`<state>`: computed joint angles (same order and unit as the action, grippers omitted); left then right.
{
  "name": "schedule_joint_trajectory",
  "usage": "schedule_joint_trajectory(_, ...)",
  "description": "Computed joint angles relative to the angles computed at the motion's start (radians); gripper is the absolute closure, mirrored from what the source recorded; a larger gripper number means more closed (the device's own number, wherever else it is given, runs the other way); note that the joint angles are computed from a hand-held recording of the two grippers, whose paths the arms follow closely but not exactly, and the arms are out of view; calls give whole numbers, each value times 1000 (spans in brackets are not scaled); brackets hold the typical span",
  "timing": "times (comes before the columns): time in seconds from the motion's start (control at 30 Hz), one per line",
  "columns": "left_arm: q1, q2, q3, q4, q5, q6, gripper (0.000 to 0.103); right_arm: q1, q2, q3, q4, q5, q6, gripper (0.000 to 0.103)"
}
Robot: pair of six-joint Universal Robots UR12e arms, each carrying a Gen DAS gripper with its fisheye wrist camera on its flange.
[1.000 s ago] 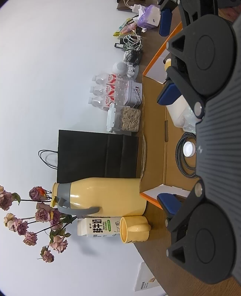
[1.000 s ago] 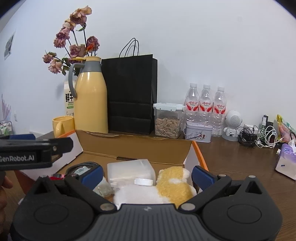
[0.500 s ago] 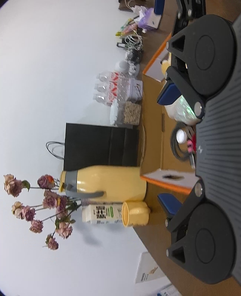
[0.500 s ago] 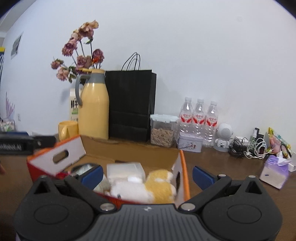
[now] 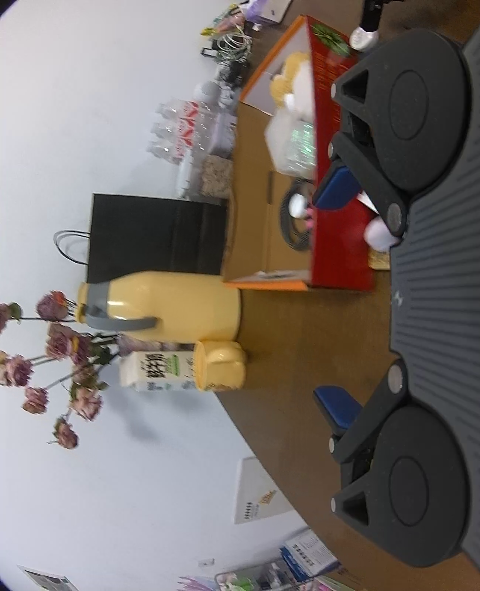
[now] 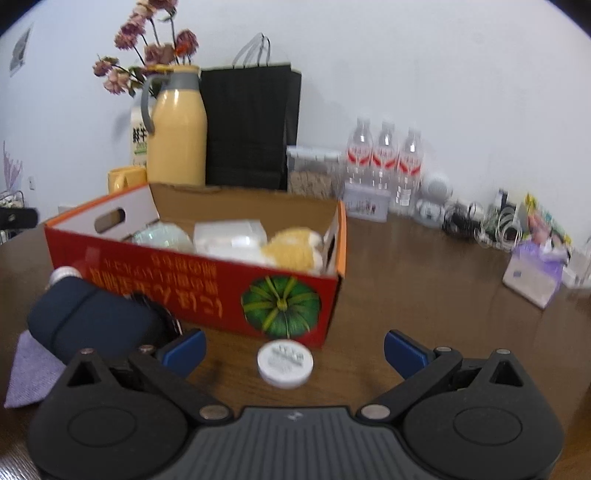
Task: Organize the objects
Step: 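Withdraw both grippers from the box back over the table, then grasp the round white container with the right gripper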
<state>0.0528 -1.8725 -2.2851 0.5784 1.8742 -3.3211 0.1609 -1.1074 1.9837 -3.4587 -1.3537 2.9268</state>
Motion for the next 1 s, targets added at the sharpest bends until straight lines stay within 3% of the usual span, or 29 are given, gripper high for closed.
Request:
schedule_joint_trajectory(0.17, 9, 12, -21, -54, 9, -19, 0, 2, 7, -12, 41, 1, 4, 8)
schedule_joint_trajectory(0.37, 12, 16, -32, -101, 17, -37, 0, 4, 15, -32, 88, 20, 33, 27)
schedule_joint_trajectory(0.63, 6, 9, -16, -162, 12, -32, 0, -6, 18, -48, 141, 59, 62, 65)
schedule_joint_trajectory(1.0, -8, -5, 38, -305, 28, -9, 0, -11, 17, -39, 116, 82, 72, 65)
